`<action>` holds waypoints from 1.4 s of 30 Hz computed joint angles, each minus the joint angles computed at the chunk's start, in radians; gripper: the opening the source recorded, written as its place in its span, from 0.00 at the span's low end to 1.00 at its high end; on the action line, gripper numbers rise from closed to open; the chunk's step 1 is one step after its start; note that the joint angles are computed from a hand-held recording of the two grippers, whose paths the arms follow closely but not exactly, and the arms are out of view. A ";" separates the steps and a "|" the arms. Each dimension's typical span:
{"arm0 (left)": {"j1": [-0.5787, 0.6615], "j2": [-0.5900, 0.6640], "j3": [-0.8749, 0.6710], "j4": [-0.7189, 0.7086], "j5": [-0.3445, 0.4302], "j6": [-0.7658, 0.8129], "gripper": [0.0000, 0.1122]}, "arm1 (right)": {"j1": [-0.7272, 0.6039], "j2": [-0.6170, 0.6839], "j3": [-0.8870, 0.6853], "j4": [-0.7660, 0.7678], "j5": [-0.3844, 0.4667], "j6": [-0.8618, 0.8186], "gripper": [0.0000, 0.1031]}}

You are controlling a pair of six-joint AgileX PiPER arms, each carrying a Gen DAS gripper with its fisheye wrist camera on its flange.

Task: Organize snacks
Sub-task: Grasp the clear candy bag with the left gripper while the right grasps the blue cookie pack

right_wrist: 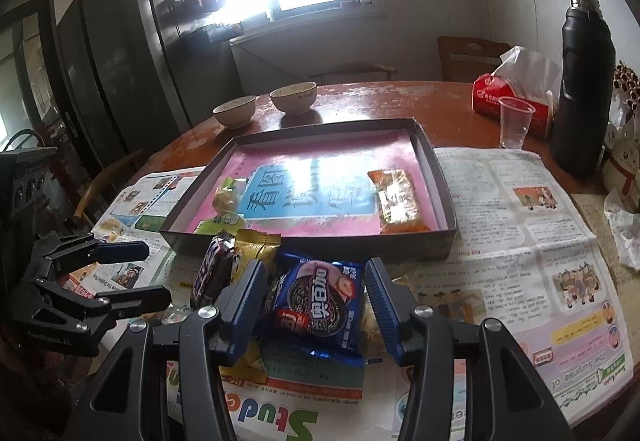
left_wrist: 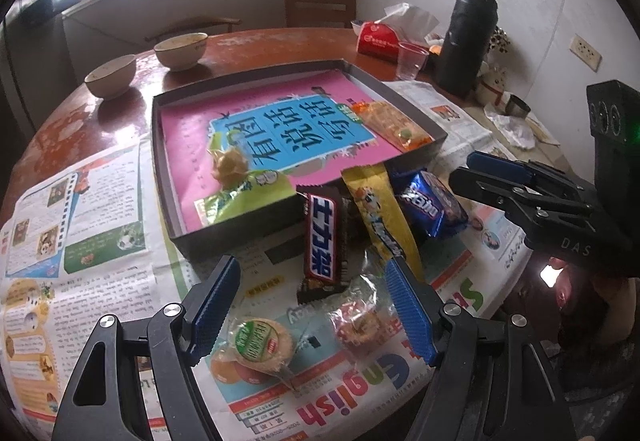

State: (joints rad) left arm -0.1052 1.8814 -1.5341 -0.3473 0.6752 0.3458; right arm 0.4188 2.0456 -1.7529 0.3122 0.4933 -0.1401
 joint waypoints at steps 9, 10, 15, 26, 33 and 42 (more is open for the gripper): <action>-0.012 0.016 0.005 -0.027 0.031 0.044 0.68 | 0.001 0.025 -0.027 0.007 0.045 0.003 0.50; -0.015 0.018 0.005 -0.023 0.034 0.045 0.68 | 0.001 0.028 -0.031 0.007 0.051 0.005 0.52; -0.036 0.034 0.001 0.005 0.044 0.043 0.68 | -0.001 0.047 -0.048 0.008 0.070 0.011 0.55; -0.063 0.056 0.008 0.077 0.026 0.030 0.68 | -0.010 0.077 -0.076 0.023 0.091 0.006 0.57; -0.059 0.072 -0.002 0.051 0.036 0.058 0.60 | -0.007 0.095 -0.091 0.024 0.093 0.005 0.57; -0.058 0.089 -0.009 0.038 0.049 0.065 0.48 | -0.007 0.106 -0.099 0.038 0.085 -0.013 0.57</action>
State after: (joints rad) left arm -0.1635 1.9702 -1.5431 -0.3090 0.7244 0.4111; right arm 0.4116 2.1518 -1.8514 0.3500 0.5780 -0.1532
